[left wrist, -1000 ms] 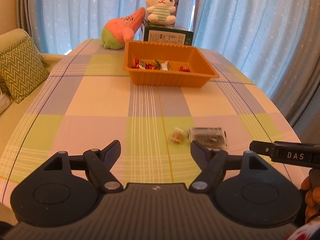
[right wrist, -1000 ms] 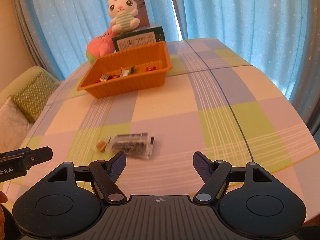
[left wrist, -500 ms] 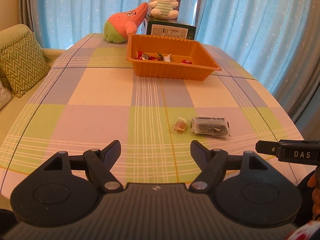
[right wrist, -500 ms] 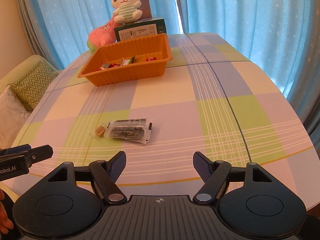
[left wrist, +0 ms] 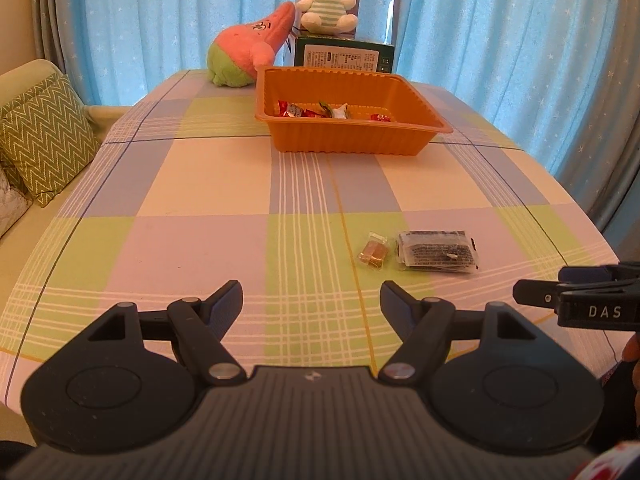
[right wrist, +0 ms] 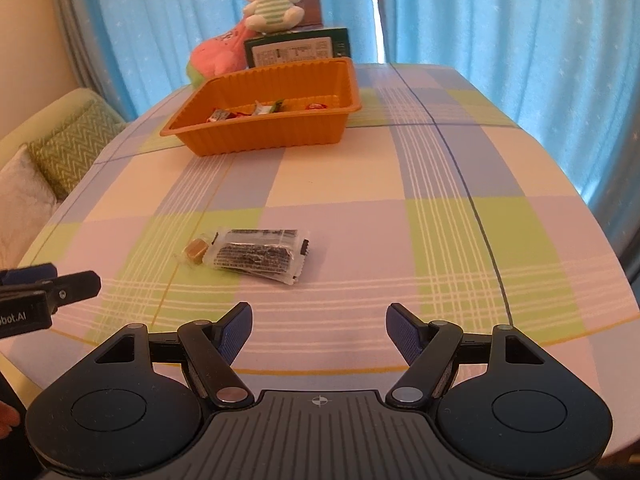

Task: Organize snacks
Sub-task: 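Close the right tool on the black-and-clear packet, then grasp the small brown candy with the left tool while the right holds the black packet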

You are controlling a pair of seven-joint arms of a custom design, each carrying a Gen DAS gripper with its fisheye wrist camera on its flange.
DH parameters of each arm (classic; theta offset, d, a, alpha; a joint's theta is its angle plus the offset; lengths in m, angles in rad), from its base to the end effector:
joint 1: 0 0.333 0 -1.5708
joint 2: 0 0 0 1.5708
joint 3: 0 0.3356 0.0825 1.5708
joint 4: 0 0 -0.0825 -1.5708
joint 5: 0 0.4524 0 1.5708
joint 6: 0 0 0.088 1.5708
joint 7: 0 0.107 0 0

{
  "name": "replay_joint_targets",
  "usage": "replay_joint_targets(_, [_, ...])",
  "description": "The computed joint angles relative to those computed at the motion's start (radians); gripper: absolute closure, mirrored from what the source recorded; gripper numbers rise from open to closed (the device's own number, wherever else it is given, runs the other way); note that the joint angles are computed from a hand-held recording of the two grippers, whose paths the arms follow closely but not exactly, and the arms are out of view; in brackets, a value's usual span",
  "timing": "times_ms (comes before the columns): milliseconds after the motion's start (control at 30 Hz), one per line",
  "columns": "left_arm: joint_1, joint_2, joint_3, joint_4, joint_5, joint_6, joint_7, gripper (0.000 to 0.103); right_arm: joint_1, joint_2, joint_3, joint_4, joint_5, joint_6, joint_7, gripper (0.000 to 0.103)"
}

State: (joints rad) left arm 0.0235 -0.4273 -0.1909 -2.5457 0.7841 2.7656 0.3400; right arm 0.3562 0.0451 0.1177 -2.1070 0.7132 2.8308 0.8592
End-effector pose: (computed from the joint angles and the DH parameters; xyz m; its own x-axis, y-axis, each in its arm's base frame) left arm 0.4827 -0.1138 0.4584 0.3619 -0.9290 0.0776 -0.6228 -0.3029 -0.7214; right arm 0.5937 0.2662 0.4466 0.5828 -0.8012 -0.1359 -0.6388 -0.3483 -0.6860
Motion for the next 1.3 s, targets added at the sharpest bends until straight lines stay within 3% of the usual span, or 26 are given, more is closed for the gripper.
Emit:
replay_joint_targets(200, [-0.023, 0.049, 0.034, 0.031, -0.061, 0.008, 0.081, 0.030, -0.004, 0.071, 0.025, 0.076, 0.058, -0.008, -0.251, 0.029])
replay_joint_targets(300, [-0.019, 0.068, 0.038, 0.040, -0.075, 0.019, 0.096, 0.030, -0.001, 0.120, 0.031, 0.124, 0.027, -0.024, -0.342, 0.029])
replay_joint_targets(533, [-0.005, 0.105, 0.042, 0.054, -0.085, 0.043, 0.109, 0.030, 0.009, 0.226, 0.028, 0.219, -0.101, -0.054, -0.409, 0.029])
replay_joint_targets(667, [-0.003, 0.118, 0.045, 0.059, -0.091, 0.048, 0.116, 0.030, 0.000, 0.276, 0.040, 0.280, -0.108, -0.072, -0.430, 0.029])
replay_joint_targets(867, [-0.002, 0.135, 0.050, 0.063, -0.104, 0.063, 0.120, 0.030, -0.002, 0.342, 0.032, 0.382, -0.114, -0.157, -0.358, 0.030])
replay_joint_targets(967, [-0.002, 0.143, 0.054, 0.065, -0.113, 0.071, 0.128, 0.030, -0.021, 0.351, 0.044, 0.409, -0.090, -0.213, -0.348, 0.047])
replay_joint_targets(1067, [-0.001, 0.150, 0.053, 0.067, -0.118, 0.074, 0.128, 0.030, -0.035, 0.329, 0.060, 0.381, -0.049, -0.217, -0.389, 0.061])
replay_joint_targets(1300, [0.000, 0.160, 0.050, 0.074, -0.114, 0.088, 0.130, 0.030, -0.035, 0.275, 0.057, 0.310, 0.024, -0.179, -0.369, 0.064])
